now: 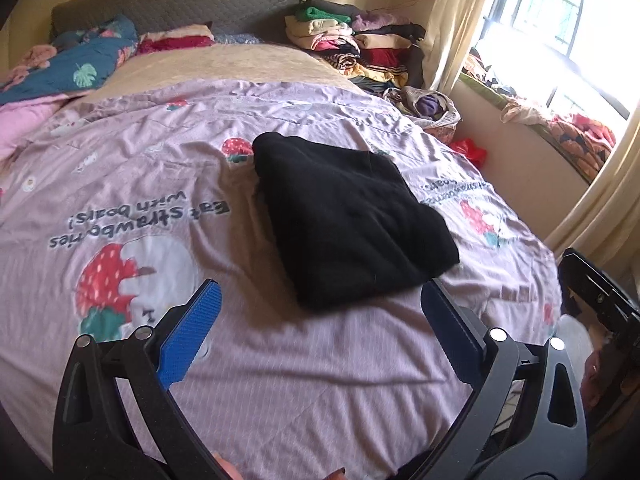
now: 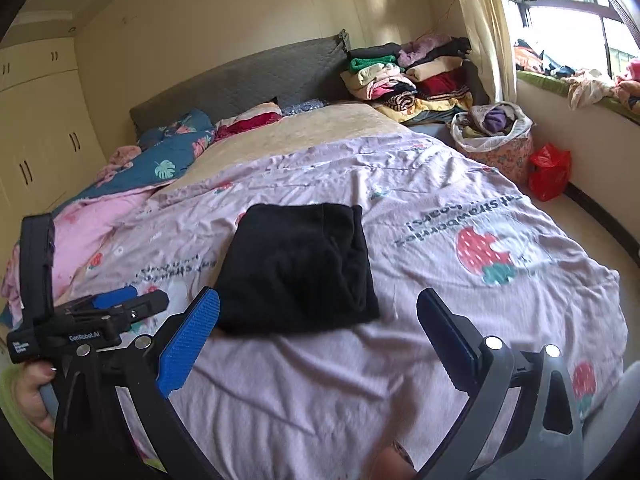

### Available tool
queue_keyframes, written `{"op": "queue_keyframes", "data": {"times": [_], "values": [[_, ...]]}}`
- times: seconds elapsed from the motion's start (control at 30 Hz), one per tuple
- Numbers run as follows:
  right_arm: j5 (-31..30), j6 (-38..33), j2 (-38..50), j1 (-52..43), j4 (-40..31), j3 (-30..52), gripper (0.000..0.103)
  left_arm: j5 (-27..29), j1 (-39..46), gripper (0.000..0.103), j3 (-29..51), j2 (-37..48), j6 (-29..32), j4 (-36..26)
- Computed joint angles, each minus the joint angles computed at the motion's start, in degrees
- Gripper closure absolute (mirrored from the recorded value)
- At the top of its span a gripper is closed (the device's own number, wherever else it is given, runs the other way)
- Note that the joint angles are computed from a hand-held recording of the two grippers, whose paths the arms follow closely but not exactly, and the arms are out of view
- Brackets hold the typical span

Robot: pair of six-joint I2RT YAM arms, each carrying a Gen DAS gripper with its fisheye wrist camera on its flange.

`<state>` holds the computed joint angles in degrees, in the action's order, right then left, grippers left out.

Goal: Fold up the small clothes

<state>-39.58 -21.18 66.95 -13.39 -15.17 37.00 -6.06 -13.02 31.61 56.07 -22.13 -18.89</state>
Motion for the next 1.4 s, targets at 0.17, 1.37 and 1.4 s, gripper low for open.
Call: {"op": "queue_keyframes", "data": {"times": [0.17,1.37,1.4], "values": [[0.6,-2.0,-5.3,-1.8,3.2,-8.1,0.005,-2.0,-2.7,0.010,-4.2,-4.3,-0.9,-1.1],[6.7,-2.4,-13.1,-3.3,9.8,-22.9,0.004,-6.6,-8.5,0.009,-13.0,-12.8,-5.4,-2.9],[6.9,-2.3,-13.0,-3.1,10.0,-23.0,0.004,-6.6,-8.4,0.009,-13.0,-13.1,-5.3,-3.2]]}}
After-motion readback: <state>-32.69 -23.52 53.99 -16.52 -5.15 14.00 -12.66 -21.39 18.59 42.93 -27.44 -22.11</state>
